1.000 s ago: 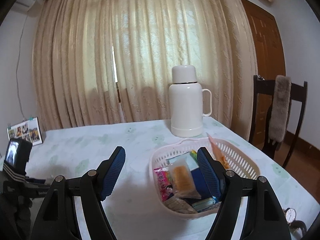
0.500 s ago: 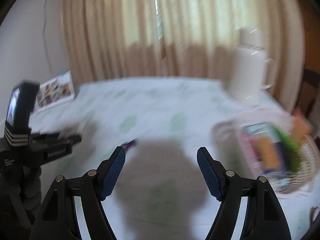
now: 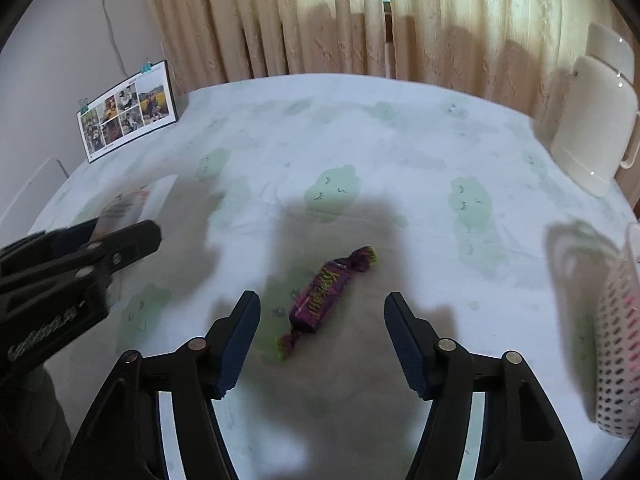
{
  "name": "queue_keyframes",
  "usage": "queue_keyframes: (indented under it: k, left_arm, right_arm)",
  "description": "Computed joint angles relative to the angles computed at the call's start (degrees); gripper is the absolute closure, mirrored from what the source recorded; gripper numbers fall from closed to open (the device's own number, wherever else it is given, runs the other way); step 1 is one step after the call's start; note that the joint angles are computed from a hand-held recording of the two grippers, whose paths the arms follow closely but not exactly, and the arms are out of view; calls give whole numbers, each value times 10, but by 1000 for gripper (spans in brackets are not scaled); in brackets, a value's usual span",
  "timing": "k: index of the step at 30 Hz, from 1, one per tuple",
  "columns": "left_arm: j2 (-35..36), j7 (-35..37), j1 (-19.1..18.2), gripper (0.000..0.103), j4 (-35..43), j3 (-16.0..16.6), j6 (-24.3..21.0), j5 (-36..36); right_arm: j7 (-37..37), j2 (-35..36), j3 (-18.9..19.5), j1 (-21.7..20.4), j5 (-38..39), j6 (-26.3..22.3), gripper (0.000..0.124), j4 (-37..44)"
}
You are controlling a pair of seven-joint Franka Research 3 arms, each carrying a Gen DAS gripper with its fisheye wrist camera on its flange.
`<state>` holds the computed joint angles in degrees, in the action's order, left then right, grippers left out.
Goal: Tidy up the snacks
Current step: 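Grasp the white printed bag with the left tool, then grasp the purple candy with the right tool while the left holds the bag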
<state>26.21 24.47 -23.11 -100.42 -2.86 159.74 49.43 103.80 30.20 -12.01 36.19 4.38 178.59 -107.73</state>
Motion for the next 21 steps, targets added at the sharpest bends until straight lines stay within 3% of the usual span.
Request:
queue_keyframes:
  k: [2,7,9,15,21]
  left_arm:
    - [-1,-1,0,62,-1,0,1,0]
    - [0,2,0,62,0,0,-1,-2]
    - [-2,1,0,62,-1,-1,-2,-4]
    - [-1,2,0,62,-1,-1,-2,-3]
    - [-1,2,-1,62,-1,-2,-2,-4]
  right_arm:
    - [1,11,3,-3,1,-14,64,21]
    - [15,30,-6,3,-17,-43,83,50]
    - [43,35,-46,37,-43,-41,90,50]
    - [60,26,-40,29,-53,-19,101,30]
    - [51,1,-34,22,-24,32,103,-11]
